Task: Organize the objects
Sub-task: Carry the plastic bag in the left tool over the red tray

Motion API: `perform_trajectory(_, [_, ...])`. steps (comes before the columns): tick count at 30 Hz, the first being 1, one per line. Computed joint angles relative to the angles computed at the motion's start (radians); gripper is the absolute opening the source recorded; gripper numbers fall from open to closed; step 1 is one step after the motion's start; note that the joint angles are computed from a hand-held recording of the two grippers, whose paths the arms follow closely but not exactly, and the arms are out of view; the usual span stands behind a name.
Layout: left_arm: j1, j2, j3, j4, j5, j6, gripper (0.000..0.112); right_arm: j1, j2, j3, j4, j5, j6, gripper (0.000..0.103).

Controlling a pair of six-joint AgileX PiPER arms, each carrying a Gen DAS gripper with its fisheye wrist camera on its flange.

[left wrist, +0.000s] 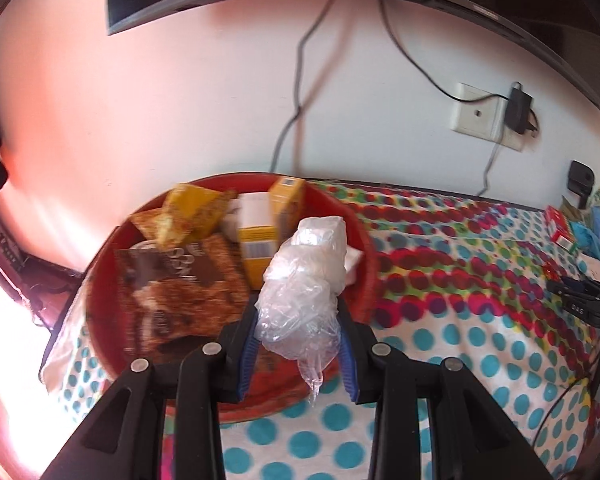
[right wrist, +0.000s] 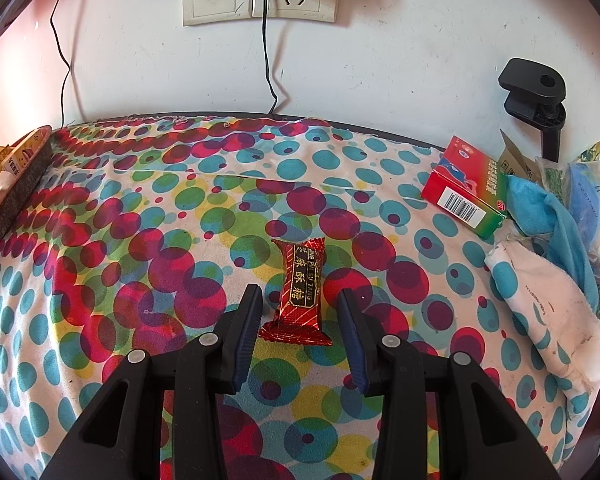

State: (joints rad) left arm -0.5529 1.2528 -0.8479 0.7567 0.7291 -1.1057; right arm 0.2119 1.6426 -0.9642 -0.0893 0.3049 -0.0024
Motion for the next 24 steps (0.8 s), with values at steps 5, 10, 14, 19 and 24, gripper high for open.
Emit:
perform_trajectory(5, [0.1, -0.065, 0.046, -0.018, 0.017, 0.081, 0.034, 0.004, 0.0, -0.005, -0.015, 0.006, 0.017, 0.037])
perform_trajectory(10, [0.225, -0.095, 0.092, -0.101, -0.043, 0.175, 0.034, 0.016, -0.005, -0.008, -0.08, 0.015, 0.079, 0.037])
perform_trajectory(14, [0.241, -0.082, 0.113, -0.104, -0.07, 0.18, 0.034, 0.019, -0.005, -0.01, -0.091, 0.019, 0.094, 0.038])
perform_trajectory(19, [0.188, -0.02, 0.112, -0.07, -0.102, 0.142, 0.034, 0.022, -0.006, -0.012, -0.103, 0.023, 0.108, 0.038])
perform_trajectory(24, [0.159, 0.058, 0.085, -0.073, -0.137, 0.14, 0.034, 0.023, -0.006, -0.014, -0.12, 0.025, 0.129, 0.038])
